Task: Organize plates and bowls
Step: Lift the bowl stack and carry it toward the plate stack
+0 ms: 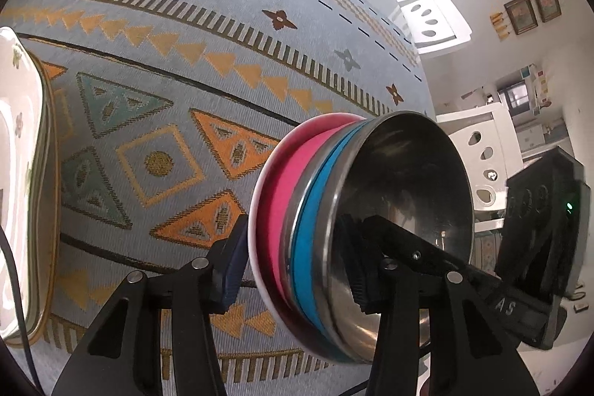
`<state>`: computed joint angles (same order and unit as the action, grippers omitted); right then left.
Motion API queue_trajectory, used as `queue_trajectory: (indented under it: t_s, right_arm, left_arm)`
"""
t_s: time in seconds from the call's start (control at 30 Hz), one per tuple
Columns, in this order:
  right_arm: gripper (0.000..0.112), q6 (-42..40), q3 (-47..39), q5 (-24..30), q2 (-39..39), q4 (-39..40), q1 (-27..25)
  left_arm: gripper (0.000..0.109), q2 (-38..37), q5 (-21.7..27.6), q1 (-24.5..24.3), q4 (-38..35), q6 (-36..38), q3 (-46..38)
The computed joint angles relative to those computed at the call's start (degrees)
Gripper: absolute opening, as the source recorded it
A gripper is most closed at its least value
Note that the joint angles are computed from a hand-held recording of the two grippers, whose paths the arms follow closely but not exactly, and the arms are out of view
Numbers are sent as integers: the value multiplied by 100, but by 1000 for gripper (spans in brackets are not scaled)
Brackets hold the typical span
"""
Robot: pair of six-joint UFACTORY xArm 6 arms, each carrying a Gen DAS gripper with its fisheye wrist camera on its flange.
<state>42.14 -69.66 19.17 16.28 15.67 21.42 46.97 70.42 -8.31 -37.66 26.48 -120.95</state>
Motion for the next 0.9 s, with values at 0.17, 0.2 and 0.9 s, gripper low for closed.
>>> queue_trajectory:
  t_s: [0.17, 0.2, 0.9]
  right_arm:
    - [48, 73, -141, 75, 26, -507, 11]
    - [48, -21, -135, 30, 23, -415, 16]
    - [48, -580, -765, 727, 320, 872, -60]
  left_arm:
    - [43, -188, -315, -37, 94, 129, 172]
    - [43, -206, -353, -40, 113, 144, 170]
    - [43, -351, -625, -53, 461, -281, 114]
